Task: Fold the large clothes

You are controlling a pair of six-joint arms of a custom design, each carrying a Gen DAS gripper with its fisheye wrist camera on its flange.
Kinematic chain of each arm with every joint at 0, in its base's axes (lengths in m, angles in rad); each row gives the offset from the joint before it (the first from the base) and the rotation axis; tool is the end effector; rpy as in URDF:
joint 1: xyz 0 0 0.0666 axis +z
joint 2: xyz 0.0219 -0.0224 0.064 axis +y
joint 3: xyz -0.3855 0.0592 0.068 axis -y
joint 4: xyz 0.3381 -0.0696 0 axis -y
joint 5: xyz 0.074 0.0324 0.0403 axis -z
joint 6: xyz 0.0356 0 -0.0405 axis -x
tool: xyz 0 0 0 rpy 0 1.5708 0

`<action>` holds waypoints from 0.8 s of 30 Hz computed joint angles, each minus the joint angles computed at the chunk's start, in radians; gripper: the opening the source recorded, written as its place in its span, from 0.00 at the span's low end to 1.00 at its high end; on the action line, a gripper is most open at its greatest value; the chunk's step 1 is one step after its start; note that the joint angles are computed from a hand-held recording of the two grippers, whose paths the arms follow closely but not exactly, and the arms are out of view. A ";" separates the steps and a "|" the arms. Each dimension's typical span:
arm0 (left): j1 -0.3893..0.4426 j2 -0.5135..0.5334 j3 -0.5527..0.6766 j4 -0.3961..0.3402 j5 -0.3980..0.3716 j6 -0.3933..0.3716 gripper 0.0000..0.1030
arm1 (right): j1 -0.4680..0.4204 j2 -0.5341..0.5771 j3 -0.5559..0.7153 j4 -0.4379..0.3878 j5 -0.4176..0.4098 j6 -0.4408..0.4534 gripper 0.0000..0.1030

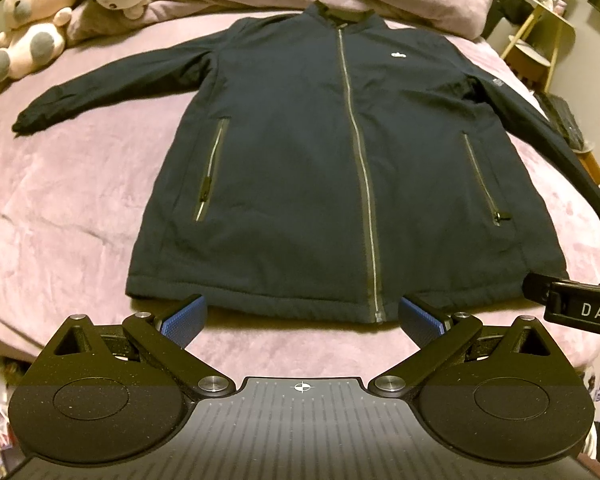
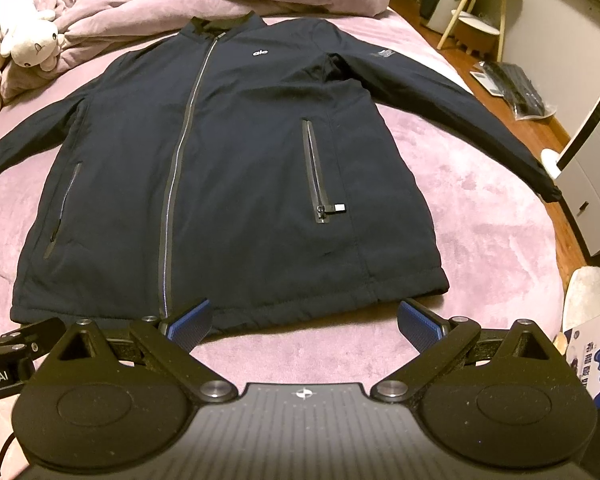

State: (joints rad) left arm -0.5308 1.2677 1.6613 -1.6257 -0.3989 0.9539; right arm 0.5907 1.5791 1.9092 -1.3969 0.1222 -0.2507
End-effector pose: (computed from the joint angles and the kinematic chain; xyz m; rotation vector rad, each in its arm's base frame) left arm 0.2821 -0.1500 0.5477 -0.6400 2.5479 0.0876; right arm 0.3893 0.2554 0.5293 -0.4041 2.5991 0.1297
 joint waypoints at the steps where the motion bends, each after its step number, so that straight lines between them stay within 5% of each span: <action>1: 0.001 0.001 0.000 -0.001 0.002 0.001 1.00 | 0.000 0.001 0.000 0.000 0.000 0.000 0.96; 24: 0.008 -0.003 -0.008 -0.002 0.014 0.006 1.00 | -0.003 -0.011 -0.025 0.016 -0.009 -0.002 0.96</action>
